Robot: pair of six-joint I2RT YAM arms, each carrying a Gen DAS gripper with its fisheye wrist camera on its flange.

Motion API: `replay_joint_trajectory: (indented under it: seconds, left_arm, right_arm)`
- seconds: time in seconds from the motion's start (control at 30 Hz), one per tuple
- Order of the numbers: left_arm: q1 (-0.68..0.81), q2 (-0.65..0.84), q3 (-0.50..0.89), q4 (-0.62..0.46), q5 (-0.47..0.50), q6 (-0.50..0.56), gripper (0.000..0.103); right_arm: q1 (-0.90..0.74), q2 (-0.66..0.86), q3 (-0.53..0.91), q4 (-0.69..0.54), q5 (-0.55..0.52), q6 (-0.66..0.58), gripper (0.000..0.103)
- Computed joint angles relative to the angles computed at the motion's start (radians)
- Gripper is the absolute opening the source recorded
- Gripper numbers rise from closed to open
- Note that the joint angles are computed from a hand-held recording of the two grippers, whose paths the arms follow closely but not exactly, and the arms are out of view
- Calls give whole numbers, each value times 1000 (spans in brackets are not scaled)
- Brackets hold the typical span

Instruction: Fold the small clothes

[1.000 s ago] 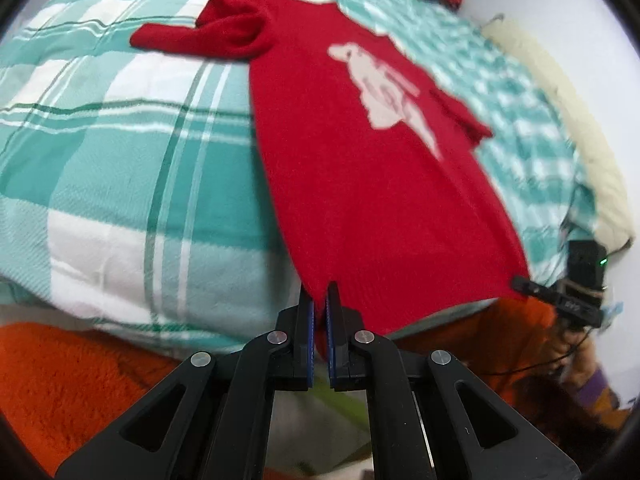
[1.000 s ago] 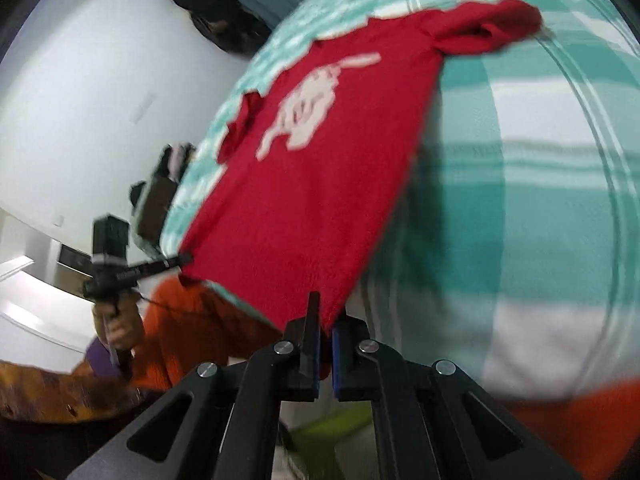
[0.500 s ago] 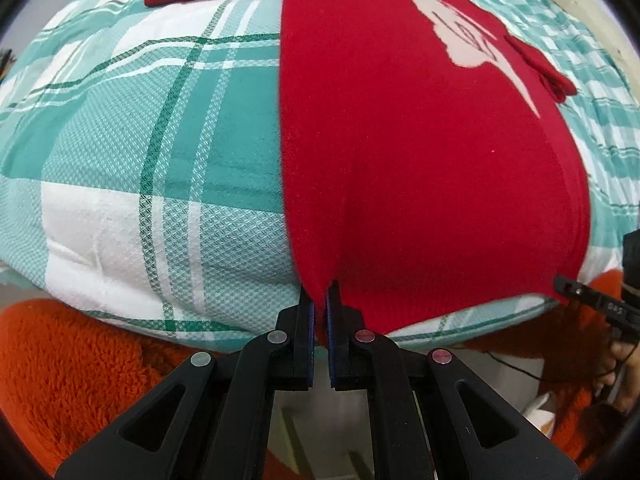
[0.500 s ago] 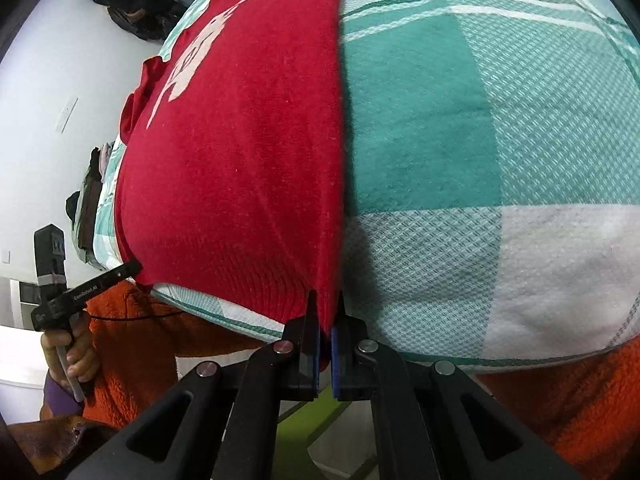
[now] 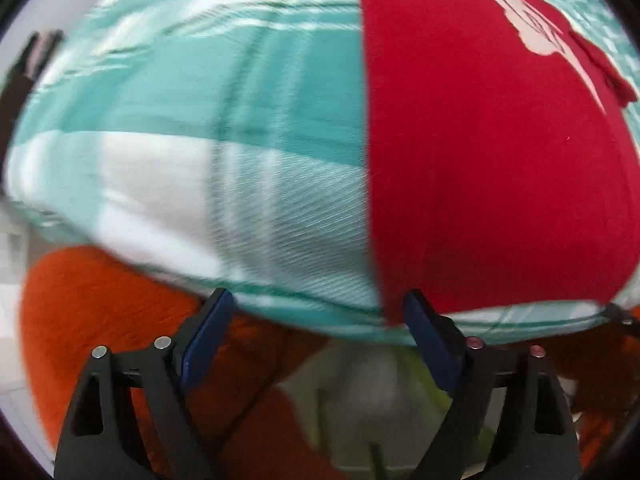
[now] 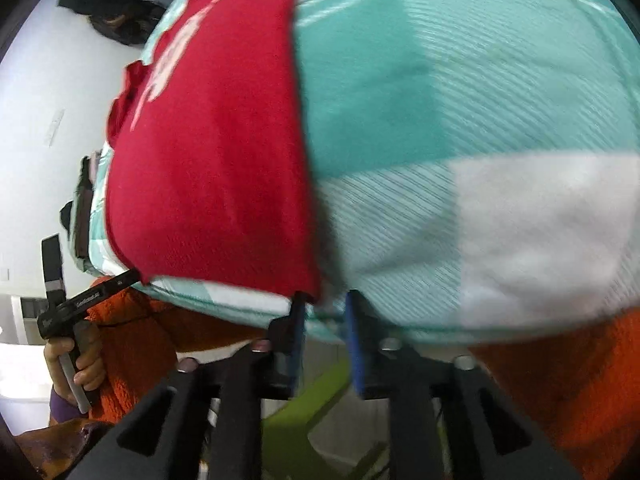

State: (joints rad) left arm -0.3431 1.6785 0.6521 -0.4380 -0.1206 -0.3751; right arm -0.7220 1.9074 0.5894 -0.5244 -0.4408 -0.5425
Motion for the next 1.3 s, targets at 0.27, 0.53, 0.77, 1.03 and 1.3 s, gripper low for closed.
replay_joint_trajectory:
  seconds: [0.27, 0.53, 0.77, 1.03, 1.3]
  left_arm:
    - [11, -370, -127, 7, -132, -148, 83]
    - [34, -292, -120, 115, -203, -181, 83]
    - [24, -322, -117, 66, -216, -191, 83]
    - [40, -309, -111, 55, -209, -196, 83]
    - [55, -267, -92, 65, -166, -207, 83]
  right_arm:
    - [-103, -379, 38, -33, 69, -52, 60]
    - [232, -122, 360, 240, 138, 17, 60]
    - [484, 263, 705, 376, 358, 130, 59]
    - [298, 363, 854, 317, 278, 277, 7]
    - [-194, 438, 1005, 185, 188, 373, 43]
